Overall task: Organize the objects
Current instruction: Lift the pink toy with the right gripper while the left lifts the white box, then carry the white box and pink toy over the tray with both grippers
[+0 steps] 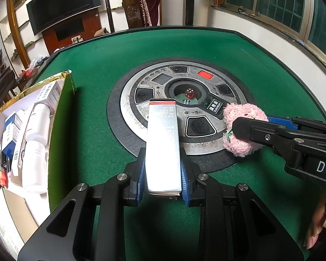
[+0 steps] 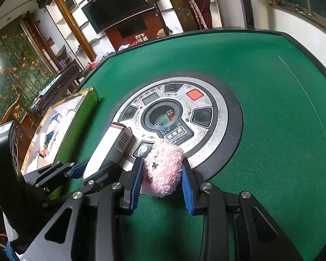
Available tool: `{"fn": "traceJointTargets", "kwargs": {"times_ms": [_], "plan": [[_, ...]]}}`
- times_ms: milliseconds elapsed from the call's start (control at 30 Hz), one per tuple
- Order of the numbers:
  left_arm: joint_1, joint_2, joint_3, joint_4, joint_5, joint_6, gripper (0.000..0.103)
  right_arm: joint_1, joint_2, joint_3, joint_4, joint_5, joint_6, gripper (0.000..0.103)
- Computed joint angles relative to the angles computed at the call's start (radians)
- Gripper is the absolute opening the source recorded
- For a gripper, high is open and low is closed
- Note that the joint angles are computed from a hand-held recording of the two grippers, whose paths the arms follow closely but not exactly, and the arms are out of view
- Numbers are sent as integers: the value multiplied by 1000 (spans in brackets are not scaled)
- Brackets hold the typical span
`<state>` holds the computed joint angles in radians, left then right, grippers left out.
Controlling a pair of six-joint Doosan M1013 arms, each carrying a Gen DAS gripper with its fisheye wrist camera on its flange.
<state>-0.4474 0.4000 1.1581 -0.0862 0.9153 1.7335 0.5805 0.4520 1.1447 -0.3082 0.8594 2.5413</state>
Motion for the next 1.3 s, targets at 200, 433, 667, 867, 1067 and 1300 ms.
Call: {"fn": "traceJointTargets", "kwargs": {"times_ms": [200,433,667,867,1067,1300], "plan": [[1,-5,6,-9,-6,6,26,3,-2,-2,-18,-2,12,33],[11,-22,14,-49,-28,16,26,9,-11,1,-53,-20,46,33],[25,-39,18,-88,-51,23,26,23,-6,-14,-86,-18,59,33],[38,-55,23,-120,-76,31,26,26,-6,-18,-87,-39,83,33],[51,-64,22,-136,-93,24,26,38,6,-43,-86,-55,81,33],[64,-80,36,-151,-112,21,26,47,23,-67,-70,-68,71,33]]}}
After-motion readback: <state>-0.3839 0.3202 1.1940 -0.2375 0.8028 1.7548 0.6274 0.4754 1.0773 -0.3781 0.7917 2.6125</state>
